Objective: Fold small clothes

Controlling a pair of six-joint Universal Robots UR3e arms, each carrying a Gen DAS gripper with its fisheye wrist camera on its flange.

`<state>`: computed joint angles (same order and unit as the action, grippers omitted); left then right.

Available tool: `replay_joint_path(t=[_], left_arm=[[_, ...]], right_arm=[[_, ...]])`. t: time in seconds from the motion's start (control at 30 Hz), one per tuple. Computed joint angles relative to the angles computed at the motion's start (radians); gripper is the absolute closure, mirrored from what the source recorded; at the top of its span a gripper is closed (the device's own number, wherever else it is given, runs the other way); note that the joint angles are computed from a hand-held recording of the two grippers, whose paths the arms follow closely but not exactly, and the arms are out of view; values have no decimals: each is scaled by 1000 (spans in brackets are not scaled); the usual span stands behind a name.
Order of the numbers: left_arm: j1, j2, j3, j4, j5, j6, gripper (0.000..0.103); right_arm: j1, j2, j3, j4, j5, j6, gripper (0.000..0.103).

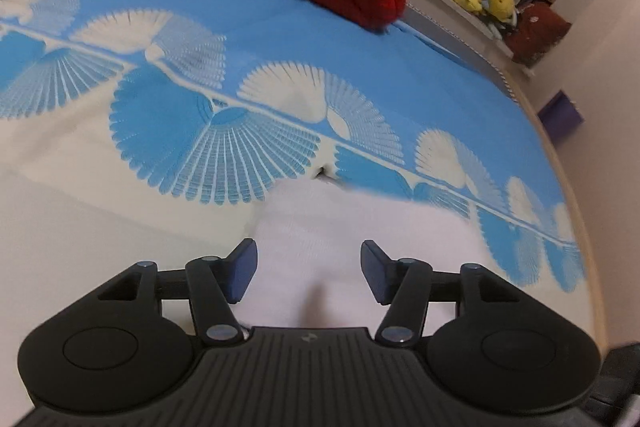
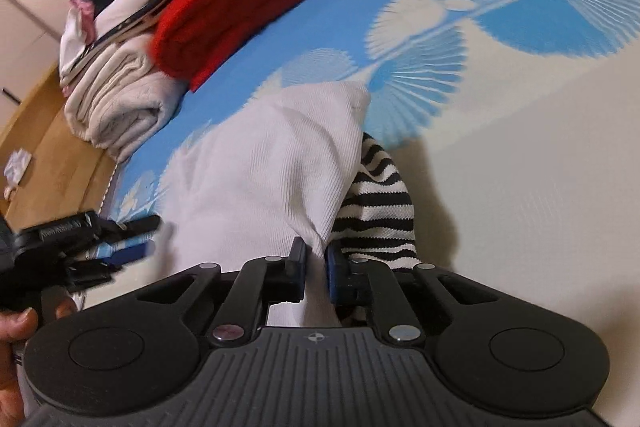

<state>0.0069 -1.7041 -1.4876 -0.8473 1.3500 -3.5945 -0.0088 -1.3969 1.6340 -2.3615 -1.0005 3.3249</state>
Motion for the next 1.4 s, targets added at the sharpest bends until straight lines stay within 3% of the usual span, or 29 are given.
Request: replay_joint_path(t=[0.03,0.1,0.17,0.3,0.4,0.43,0.5,0.57,0.6,0.63,0.73,0.87,0.93,1.0,1.07,1.13,1.23,1.4], left_arm=[[30,21,-16,-35,-58,29,41],[44,39,-20,-104,-66,74,42],[47,39,-16,-164,-63,109,42],[33,-21,29,-338,-71,188,42],[38,18,-11,-340,-75,177,42],[49,54,-45,-314,-102,179,42],[50,87,-90,-278,-128,208,41],[-20,41,-39,-339,-27,260,40],[-60,21,-27,-358,43,281,31],[-90,8,-23,-356,91,290,25],[-145,66,-68,-285,185,276,26],[-232,218,-151,-171,318,238,20],[-264,296,-180,-140,356,201,16],[-310,369,-214,-100,405,174,13],[-396,436,-259,-53,488,127,11],[-516,480,-263,-68,583,59,11],[-725,479,-259,-114,753,-90,11],[-986,405,-281,-220,916,-360,11]], right_arm=[[34,37,-48,12,-53,3,93],[79,93,-124,44,-156,22,93],[75,128,-172,97,-179,65,93],[97,139,-202,117,-237,38,92],[92,115,-210,197,-226,25,73],[82,93,-196,235,-213,26,59],[45,38,-154,285,-158,18,54],[23,5,-140,352,-136,-37,54],[30,-2,-151,405,-157,-80,54],[47,-7,-164,448,-212,-124,55],[86,-45,-165,487,-360,-141,54],[153,-217,-61,335,-549,-184,55],[151,-341,8,262,-542,-199,54],[137,-468,70,213,-509,-192,44],[142,-596,119,203,-506,-169,20],[164,-693,147,225,-516,-149,14],[233,-822,186,290,-554,-92,13],[501,-851,274,272,-782,110,13]])
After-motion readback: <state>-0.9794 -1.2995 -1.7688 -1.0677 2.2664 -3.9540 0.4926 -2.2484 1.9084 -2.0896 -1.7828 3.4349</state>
